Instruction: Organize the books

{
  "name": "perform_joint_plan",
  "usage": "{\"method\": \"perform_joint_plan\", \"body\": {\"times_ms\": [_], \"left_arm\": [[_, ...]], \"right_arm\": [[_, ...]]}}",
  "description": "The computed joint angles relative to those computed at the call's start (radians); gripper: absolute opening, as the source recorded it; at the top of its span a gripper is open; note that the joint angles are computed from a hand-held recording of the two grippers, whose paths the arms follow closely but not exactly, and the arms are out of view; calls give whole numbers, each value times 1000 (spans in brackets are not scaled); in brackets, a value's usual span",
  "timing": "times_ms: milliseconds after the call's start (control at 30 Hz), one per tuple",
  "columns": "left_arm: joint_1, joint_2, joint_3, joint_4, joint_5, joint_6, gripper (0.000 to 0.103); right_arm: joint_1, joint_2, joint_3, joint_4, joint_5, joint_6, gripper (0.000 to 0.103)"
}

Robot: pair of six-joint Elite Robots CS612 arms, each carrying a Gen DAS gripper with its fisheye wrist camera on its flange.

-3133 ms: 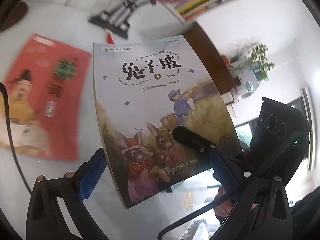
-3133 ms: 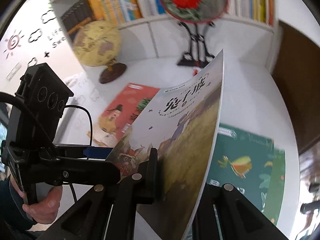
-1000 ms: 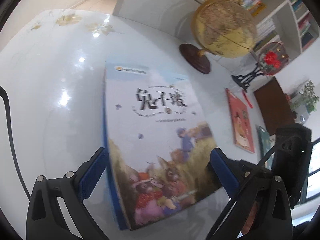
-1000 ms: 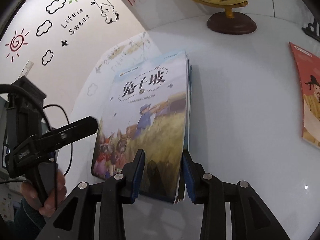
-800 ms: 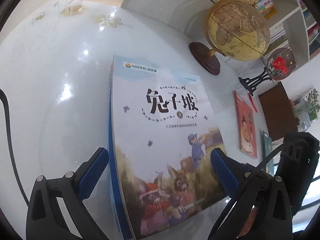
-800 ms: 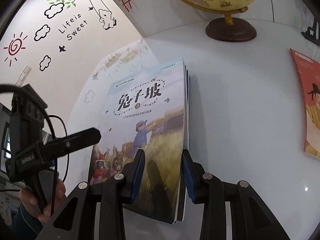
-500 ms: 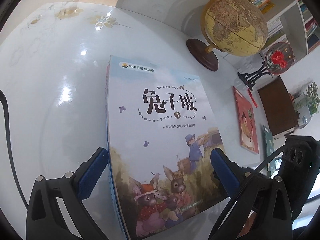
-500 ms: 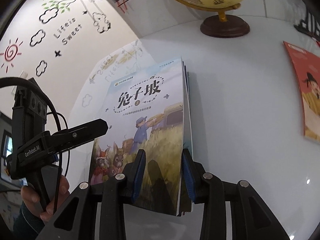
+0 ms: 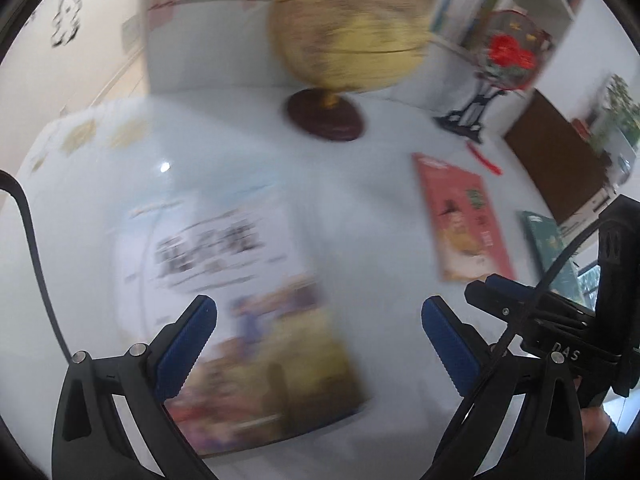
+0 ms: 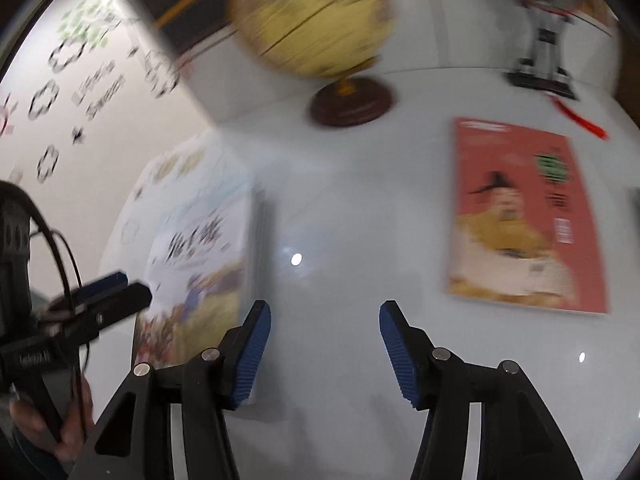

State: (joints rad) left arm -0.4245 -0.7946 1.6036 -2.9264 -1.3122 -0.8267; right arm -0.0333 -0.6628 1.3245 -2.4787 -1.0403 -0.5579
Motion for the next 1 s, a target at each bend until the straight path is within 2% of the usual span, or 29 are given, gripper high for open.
{"method": "perform_joint_plan", "body": {"times_ms": [100, 167, 200, 300, 333, 367, 433, 467, 500, 533, 567, 633, 767, 867, 1000], "left_arm": [[-11, 33, -75, -22, -35, 30, 102], [-3, 65, -128, -75, -163, 38, 102], [5, 87, -160, -112, -264, 41, 102], [17, 148, -245, -209, -486, 30, 102], [19, 168, -276, -235, -547, 22, 102], [16, 182, -304, -232, -565, 7, 102], [9, 198, -340, -198, -557, -17, 102], [4, 201, -349, -173, -530, -24, 102], [-4, 201, -359, -124, -485, -25, 102], [-19, 201, -376, -32, -403, -20, 102], [-25, 209, -404, 33, -362, -18, 102], [-37, 243, -471, 104, -319, -24, 102], [-52, 320, -613, 151, -328, -21, 102], [-66, 393, -770, 281, -311, 23, 102], [-74, 478, -934, 366, -325, 34, 102]], "right_arm": [[-33, 6, -25, -31, -11, 48, 55], [-61, 9, -44, -42, -25, 70, 55], [-77, 15, -58, -58, -41, 88, 55], [-114, 43, -118, -59, -98, 141, 56], [-126, 57, -149, -41, -107, 156, 56], [-139, 74, -183, -28, -133, 177, 56], [-156, 102, -237, -3, -147, 195, 56], [-165, 113, -258, 4, -154, 201, 56], [-172, 124, -278, 1, -167, 206, 56], [-180, 135, -296, -5, -170, 212, 56], [-187, 143, -312, 0, -167, 215, 56], [-204, 159, -350, 34, -145, 214, 56], [-230, 177, -394, 66, -124, 190, 56], [-238, 199, -437, 91, -153, 157, 56], [-250, 218, -470, 81, -178, 117, 56]]}}
